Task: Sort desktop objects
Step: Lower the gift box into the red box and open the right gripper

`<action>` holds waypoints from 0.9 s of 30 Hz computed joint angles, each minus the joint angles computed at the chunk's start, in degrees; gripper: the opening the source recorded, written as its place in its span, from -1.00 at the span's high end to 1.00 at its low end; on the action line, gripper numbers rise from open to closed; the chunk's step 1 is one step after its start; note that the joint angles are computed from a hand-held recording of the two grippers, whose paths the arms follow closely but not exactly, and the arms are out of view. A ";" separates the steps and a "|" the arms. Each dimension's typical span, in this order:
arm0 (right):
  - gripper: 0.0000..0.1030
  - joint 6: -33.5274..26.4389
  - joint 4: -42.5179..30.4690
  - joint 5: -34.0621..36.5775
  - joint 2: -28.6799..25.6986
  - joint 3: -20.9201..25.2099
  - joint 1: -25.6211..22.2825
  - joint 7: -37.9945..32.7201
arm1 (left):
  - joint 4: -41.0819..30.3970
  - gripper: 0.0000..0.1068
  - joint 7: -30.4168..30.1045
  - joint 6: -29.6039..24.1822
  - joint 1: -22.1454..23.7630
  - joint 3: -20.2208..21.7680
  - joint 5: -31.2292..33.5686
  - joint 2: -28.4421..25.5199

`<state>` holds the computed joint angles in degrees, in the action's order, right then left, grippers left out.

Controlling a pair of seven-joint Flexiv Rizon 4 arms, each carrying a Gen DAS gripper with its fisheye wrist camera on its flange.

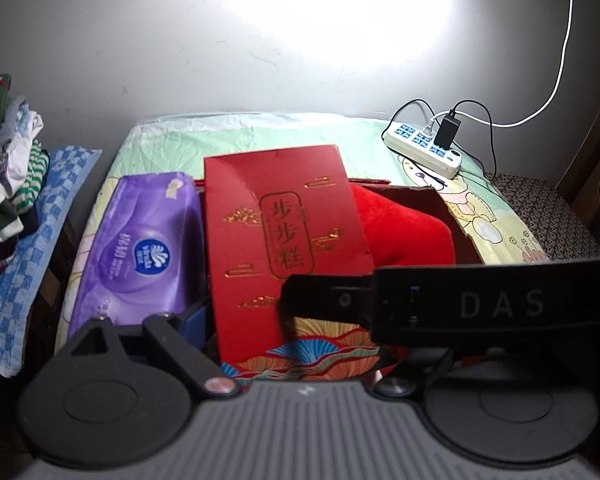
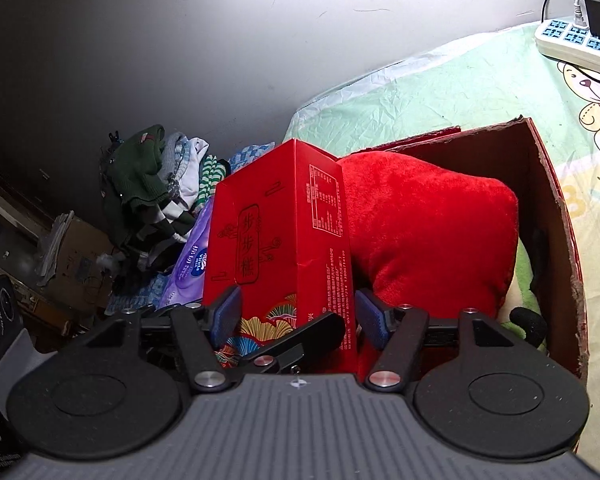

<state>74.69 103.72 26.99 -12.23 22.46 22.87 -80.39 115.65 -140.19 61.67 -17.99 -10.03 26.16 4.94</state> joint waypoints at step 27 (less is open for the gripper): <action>-0.38 5.80 5.37 -17.23 3.35 -7.10 5.43 12.47 | 3.98 -0.64 -2.05 1.33 3.25 -3.91 0.63 8.04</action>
